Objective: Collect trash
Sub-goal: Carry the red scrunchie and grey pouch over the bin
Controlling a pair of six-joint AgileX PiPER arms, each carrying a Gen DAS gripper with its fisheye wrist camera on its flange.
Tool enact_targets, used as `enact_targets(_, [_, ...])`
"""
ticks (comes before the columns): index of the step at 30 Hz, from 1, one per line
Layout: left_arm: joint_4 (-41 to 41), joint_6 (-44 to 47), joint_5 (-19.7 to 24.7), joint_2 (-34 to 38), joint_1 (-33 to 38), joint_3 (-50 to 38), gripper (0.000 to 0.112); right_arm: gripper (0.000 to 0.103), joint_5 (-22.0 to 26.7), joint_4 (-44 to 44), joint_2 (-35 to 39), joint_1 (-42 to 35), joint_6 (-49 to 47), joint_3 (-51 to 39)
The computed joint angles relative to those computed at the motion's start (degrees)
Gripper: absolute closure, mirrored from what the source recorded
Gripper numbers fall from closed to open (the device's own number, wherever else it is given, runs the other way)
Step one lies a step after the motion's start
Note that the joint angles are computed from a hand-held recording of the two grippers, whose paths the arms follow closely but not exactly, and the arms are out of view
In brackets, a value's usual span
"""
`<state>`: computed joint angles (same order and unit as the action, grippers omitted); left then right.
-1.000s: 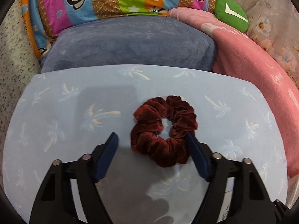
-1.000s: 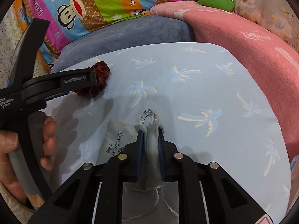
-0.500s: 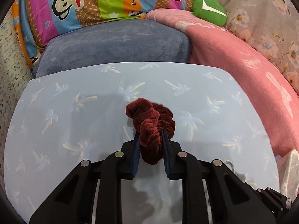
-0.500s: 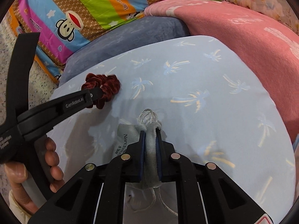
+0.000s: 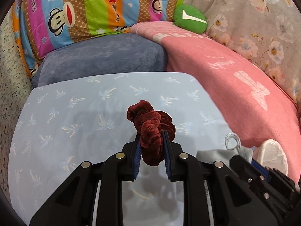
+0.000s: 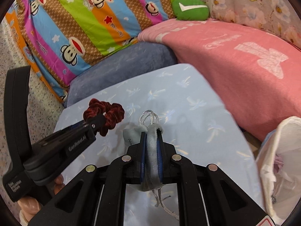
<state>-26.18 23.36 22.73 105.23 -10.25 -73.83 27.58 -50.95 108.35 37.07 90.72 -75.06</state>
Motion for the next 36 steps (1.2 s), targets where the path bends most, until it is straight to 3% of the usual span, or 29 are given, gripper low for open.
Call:
enact_targets(13, [4.18, -6.21, -3.23, -10.45, -10.57, 8.53, 0.091, 0.093, 5.76, -11.51, -22.15, 0.07, 13.14, 20.35])
enact_targets(25, [19.55, -22.97, -4.67, -14.90, -22.44, 11.27, 0.091, 0.093, 11.57, -11.07, -39.70, -0.88, 14.33, 33.97])
enact_targets(36, [31.91, -36.07, -4.14, -14.66, -32.17, 10.24, 0.091, 0.093, 15.19, -8.04, -51.69, -3.48, 10.86, 41.03])
